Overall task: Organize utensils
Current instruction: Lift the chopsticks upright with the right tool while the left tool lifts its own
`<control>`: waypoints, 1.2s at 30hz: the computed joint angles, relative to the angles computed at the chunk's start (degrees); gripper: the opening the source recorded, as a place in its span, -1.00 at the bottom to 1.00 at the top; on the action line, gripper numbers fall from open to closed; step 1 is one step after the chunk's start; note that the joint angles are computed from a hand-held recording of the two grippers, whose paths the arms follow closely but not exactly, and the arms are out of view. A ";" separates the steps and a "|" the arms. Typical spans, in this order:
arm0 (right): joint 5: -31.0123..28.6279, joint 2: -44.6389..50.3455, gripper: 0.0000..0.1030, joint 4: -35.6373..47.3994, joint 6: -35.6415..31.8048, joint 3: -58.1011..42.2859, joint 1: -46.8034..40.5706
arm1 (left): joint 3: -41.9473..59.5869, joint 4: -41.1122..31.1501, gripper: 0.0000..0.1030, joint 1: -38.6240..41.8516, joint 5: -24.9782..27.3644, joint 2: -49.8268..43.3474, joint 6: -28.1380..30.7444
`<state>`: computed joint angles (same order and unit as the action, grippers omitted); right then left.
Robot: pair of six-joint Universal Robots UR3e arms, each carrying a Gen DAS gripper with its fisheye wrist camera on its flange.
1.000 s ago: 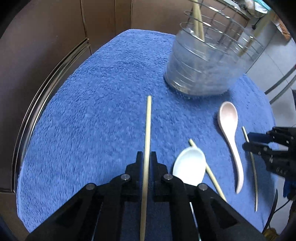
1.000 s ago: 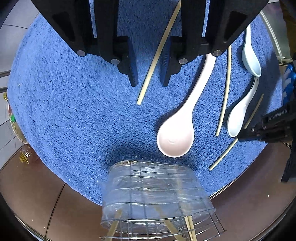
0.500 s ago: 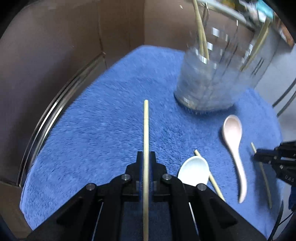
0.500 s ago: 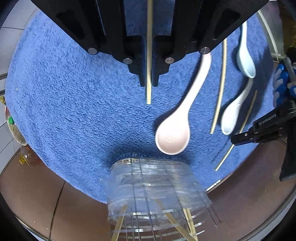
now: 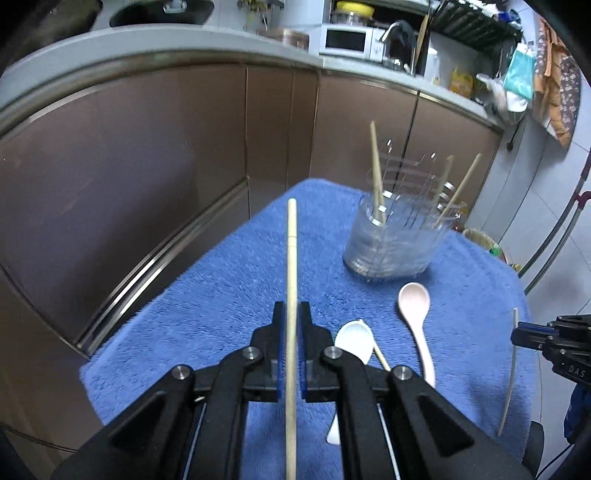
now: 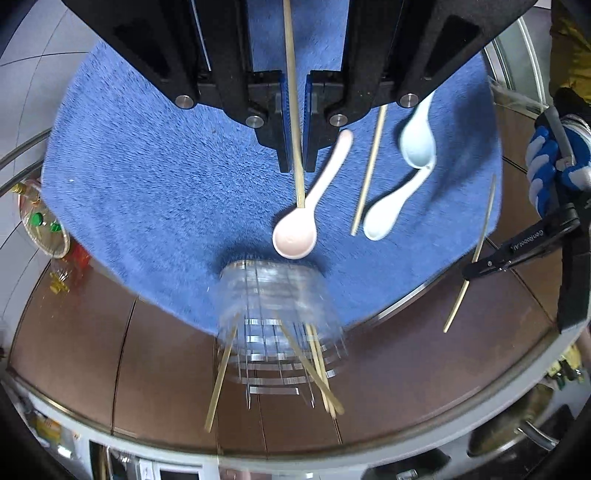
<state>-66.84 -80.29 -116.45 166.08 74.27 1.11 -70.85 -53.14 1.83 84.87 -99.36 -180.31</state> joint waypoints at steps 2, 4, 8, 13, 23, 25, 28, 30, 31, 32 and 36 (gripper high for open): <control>1.49 -3.18 -0.88 -0.74 0.09 2.22 -0.95 | -0.55 0.34 -0.91 0.07 -0.07 1.94 -0.43; 2.94 -6.32 -0.89 -1.35 0.34 4.53 -1.84 | -1.50 0.40 -0.91 -0.29 0.31 4.41 -0.94; 5.27 -12.22 -0.89 -1.60 -0.37 8.95 -4.02 | -4.09 1.38 -0.91 -2.03 2.51 9.20 -1.69; 7.98 -19.28 -0.89 -0.61 -1.17 13.26 -6.97 | -3.76 0.80 -0.91 -3.96 4.27 12.18 -3.30; 14.32 -31.89 -0.89 5.70 -4.47 16.50 -14.57 | -5.20 1.46 -0.91 -9.06 9.06 18.13 -6.09; 15.26 -33.70 -0.89 6.99 -5.12 16.49 -15.61 | -5.93 1.76 -0.91 -9.54 9.46 19.79 -6.61; 16.16 -34.83 -0.89 8.05 -5.51 15.23 -16.22 | -6.01 1.67 -0.91 -10.09 9.87 21.56 -7.15; 16.89 -35.18 -0.89 8.42 -5.77 14.17 -16.64 | -5.57 1.87 -0.91 -10.50 10.46 21.95 -7.31; 17.21 -35.11 -0.89 8.46 -5.70 13.60 -16.68 | -5.59 2.16 -0.91 -10.58 10.46 22.26 -7.49; 17.48 -34.91 -0.89 8.29 -5.52 13.01 -16.64 | -5.39 2.22 -0.91 -10.52 10.15 22.33 -7.71; 18.64 -33.34 -0.89 7.42 -5.09 10.87 -16.61 | -3.19 2.45 -0.91 -10.55 9.22 20.51 -8.25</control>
